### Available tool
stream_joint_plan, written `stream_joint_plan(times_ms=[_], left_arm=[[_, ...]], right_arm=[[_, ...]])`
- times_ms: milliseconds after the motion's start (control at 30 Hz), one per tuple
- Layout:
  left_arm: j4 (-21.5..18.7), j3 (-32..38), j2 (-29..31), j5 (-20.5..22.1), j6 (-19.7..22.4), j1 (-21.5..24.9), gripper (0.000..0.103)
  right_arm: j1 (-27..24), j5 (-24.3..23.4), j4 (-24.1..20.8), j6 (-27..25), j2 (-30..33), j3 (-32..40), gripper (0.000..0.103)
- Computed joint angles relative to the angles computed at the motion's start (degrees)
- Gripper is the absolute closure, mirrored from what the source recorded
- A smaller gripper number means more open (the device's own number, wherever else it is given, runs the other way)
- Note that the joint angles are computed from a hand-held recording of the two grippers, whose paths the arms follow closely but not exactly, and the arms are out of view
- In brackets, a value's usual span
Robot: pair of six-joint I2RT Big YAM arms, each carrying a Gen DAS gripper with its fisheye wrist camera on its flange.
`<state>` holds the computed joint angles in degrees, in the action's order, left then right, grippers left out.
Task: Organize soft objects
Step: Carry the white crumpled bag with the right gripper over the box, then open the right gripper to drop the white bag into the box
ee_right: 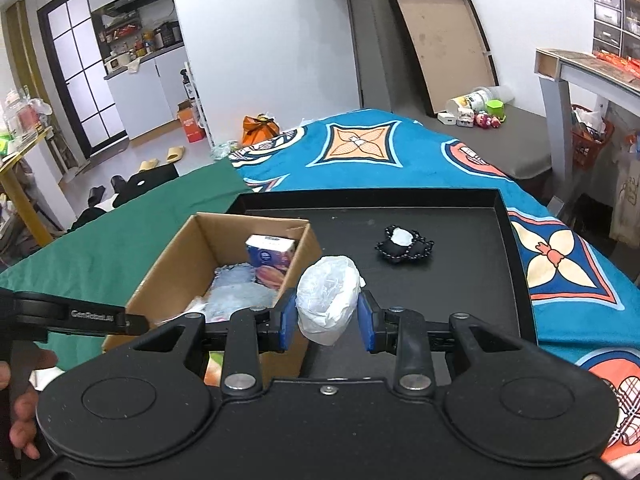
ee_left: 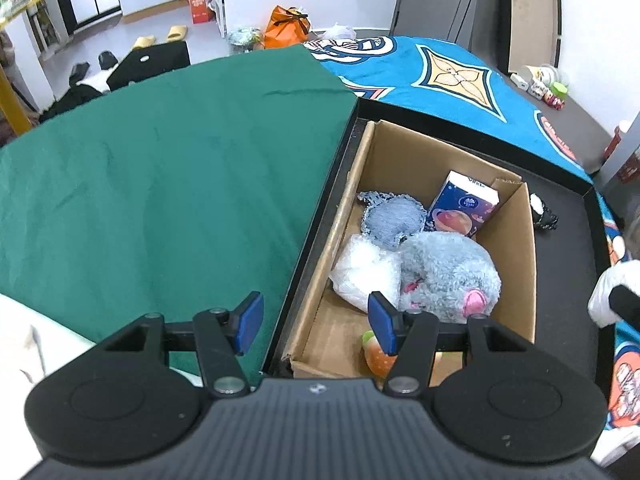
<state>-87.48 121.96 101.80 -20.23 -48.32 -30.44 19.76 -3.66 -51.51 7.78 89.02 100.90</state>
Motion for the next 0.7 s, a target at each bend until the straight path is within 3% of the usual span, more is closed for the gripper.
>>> stream_joint_plan(times_ms=[367, 600, 700], left_arm=[[2.76, -3.05, -1.74, 2.60, 0.57, 0.72, 0.052], [1.53, -2.40, -0.99, 3.05, 0.37, 0.83, 0.073], [-2.02, -0.48, 0.51, 3.42, -0.88, 1.27, 0.082]], right_arm=[[2.38, -1.35, -1.41, -0.24, 0.65, 1.99, 0.071], [4.28, -2.29, -2.68, -0.83, 1.92, 3.33, 0.071], [4.88, -2.58, -3.00, -0.58, 2.28, 3.57, 0.071]])
